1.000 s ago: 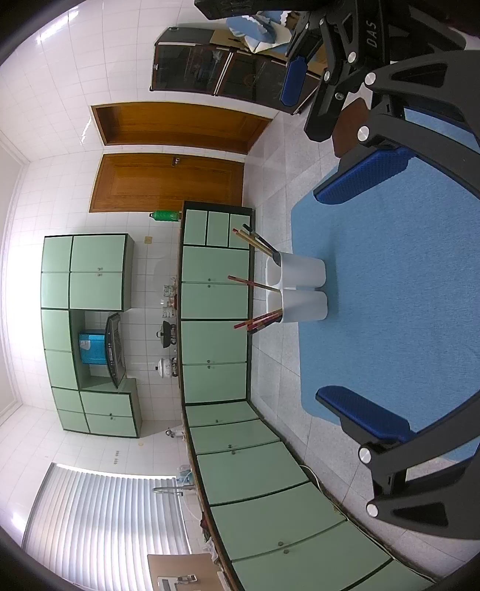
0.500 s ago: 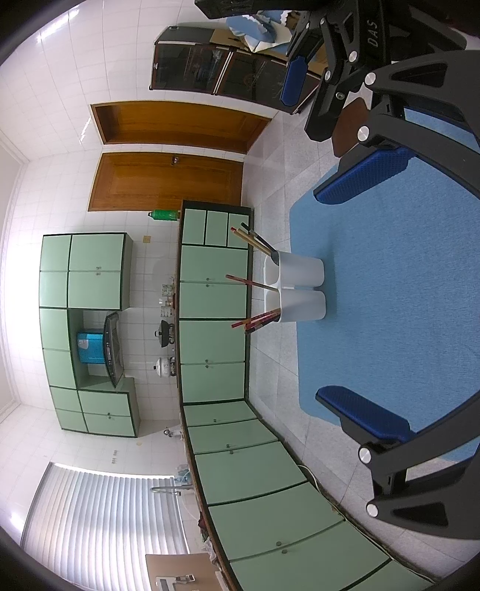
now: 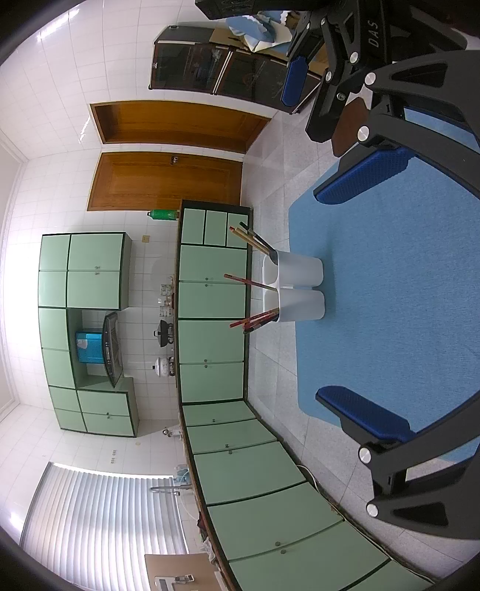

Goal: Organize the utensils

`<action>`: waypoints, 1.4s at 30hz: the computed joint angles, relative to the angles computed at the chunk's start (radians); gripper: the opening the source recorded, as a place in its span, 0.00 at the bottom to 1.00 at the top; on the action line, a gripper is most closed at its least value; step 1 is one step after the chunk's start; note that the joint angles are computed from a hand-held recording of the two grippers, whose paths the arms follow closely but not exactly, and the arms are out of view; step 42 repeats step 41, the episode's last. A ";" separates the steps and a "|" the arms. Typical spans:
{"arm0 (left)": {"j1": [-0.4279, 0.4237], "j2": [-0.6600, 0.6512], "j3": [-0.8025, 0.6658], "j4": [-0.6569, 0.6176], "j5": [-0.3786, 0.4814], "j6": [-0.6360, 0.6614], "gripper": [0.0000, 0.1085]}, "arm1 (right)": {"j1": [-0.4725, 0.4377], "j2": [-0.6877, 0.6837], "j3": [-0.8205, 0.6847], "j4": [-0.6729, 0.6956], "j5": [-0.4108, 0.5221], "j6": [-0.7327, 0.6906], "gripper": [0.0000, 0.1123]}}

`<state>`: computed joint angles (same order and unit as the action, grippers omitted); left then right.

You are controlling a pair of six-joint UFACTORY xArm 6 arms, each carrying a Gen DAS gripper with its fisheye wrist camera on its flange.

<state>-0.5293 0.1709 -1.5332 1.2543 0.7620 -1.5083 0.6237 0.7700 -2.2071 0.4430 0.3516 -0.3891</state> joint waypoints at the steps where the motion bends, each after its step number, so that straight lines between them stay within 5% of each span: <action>1: 0.000 0.000 0.000 0.000 0.000 -0.001 0.89 | 0.000 0.000 0.000 -0.001 0.000 0.001 0.85; 42: 0.011 -0.009 0.032 0.005 -0.024 -0.025 0.89 | 0.010 -0.015 0.048 0.004 -0.023 0.001 0.85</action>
